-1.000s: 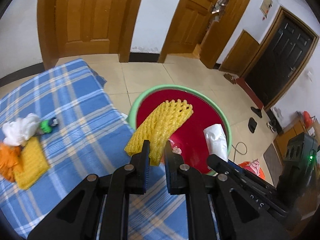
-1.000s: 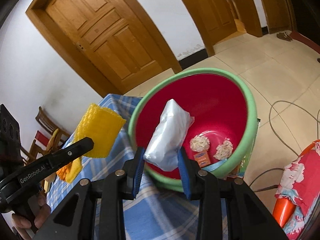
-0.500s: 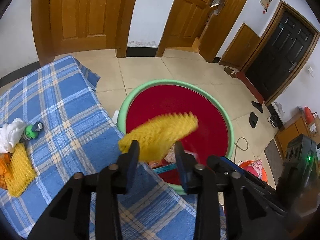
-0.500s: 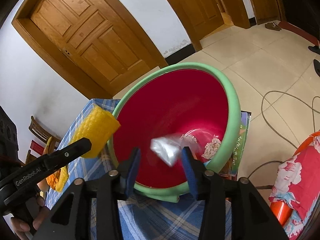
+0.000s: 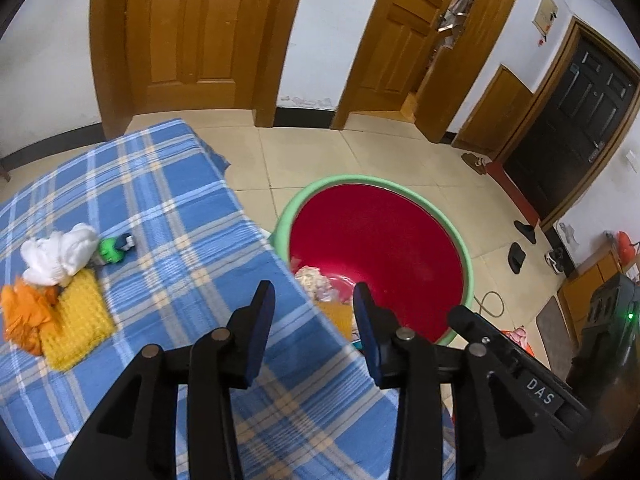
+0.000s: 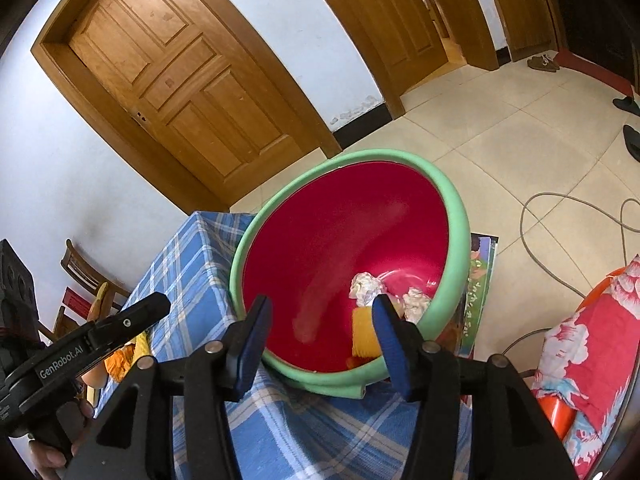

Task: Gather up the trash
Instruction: 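Carry the foam net and plastic bag over the bucket and open both tools, then move both tools back over the table and grasp the orange mesh bag with the left tool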

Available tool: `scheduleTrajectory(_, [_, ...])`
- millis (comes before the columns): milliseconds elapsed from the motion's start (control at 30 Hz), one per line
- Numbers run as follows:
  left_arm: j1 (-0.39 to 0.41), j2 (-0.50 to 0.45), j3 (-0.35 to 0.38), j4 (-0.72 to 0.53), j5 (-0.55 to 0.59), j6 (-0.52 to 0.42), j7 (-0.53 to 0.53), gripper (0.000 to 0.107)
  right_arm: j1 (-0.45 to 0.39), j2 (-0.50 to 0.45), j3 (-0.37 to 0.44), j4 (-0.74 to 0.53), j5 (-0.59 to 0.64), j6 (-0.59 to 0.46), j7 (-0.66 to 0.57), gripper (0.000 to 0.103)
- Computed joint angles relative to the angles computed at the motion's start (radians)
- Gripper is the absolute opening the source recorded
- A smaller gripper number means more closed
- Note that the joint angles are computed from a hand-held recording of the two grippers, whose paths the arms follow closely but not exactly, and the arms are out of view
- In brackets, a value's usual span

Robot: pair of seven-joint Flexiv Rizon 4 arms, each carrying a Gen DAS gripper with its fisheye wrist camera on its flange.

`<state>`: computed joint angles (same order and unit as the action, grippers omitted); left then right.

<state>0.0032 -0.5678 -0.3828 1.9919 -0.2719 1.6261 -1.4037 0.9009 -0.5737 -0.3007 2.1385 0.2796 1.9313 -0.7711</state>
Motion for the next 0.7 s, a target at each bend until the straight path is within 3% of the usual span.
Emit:
scheduleTrajectory(167, [0.028,0.037,0.005,0.049,-0.001,0.026,-0.013,0.04,0.028,0.012,-0.013,0.006,0.001,-0.003,-0.014,0.063])
scheduleTrajectory(533, [0.155,0.115,0.005,0.163,0.044,0.102,-0.075,0.041,0.07,0.017,-0.02,-0.023,-0.037,-0.048,-0.004,0.067])
scheduleTrajectory(700, [0.174,0.138,0.059,0.191,0.054,0.105,-0.121,0.042,0.097,0.015,-0.037,-0.042,-0.083,-0.083,0.019,0.069])
